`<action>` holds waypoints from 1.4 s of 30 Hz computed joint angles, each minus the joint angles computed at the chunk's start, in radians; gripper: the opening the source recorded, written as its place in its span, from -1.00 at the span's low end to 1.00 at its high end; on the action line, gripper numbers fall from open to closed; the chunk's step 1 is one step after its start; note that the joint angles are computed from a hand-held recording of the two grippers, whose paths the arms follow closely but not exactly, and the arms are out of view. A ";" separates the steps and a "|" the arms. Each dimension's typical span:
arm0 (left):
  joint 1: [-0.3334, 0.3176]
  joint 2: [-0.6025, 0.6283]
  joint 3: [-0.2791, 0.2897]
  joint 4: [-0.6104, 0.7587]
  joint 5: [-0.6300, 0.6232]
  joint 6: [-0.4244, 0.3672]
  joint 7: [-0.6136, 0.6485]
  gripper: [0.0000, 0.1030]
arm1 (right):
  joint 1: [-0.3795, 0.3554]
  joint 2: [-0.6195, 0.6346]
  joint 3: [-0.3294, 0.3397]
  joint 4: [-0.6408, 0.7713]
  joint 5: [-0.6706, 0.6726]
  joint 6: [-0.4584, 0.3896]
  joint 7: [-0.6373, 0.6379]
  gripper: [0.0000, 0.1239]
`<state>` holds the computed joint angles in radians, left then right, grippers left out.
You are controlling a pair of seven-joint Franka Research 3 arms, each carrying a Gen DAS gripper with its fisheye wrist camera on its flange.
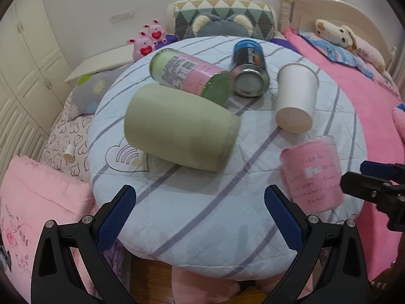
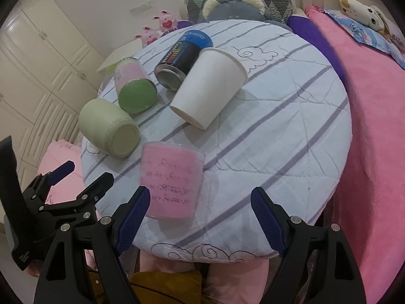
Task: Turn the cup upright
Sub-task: 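Lower the upright pink cup onto the table with the right gripper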
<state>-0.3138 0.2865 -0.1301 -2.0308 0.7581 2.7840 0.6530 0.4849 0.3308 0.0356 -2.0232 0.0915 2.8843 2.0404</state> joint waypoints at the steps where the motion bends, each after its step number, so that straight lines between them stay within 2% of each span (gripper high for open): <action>1: -0.002 -0.001 -0.002 0.000 -0.003 -0.001 -0.003 0.99 | -0.005 -0.001 0.004 -0.002 0.006 0.000 -0.006 0.34; 5: -0.013 0.005 -0.016 0.018 -0.021 -0.015 0.011 0.99 | -0.041 -0.015 0.030 -0.036 0.058 0.027 -0.059 0.34; 9: -0.027 0.017 -0.027 0.049 -0.045 -0.034 0.016 0.99 | -0.020 -0.034 -0.016 -0.073 0.026 0.058 -0.020 0.34; 13: -0.052 0.041 -0.034 0.100 -0.063 -0.074 0.017 0.99 | -0.094 -0.053 0.045 -0.115 0.120 0.106 -0.100 0.34; 16: -0.070 0.069 -0.040 0.149 -0.072 -0.107 0.037 0.99 | -0.111 -0.064 0.053 -0.136 0.162 0.125 -0.136 0.34; 20: -0.076 0.103 -0.057 0.200 -0.131 -0.132 0.080 0.99 | -0.168 -0.069 0.101 -0.148 0.258 0.135 -0.232 0.34; 31: -0.140 0.227 -0.043 0.391 -0.195 -0.303 0.103 0.99 | -0.264 -0.045 0.175 -0.129 0.487 0.112 -0.479 0.34; 38: -0.156 0.304 -0.041 0.496 -0.242 -0.401 0.125 0.99 | -0.267 -0.018 0.163 -0.097 0.559 0.065 -0.572 0.34; 42: -0.150 0.332 -0.043 0.528 -0.272 -0.412 0.131 0.99 | -0.263 -0.002 0.156 -0.078 0.579 0.051 -0.606 0.34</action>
<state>-0.4642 0.6180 -0.1733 -1.5027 0.4863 2.3715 0.7842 0.2216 0.3293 0.1913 -2.1011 0.6710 2.9356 1.4340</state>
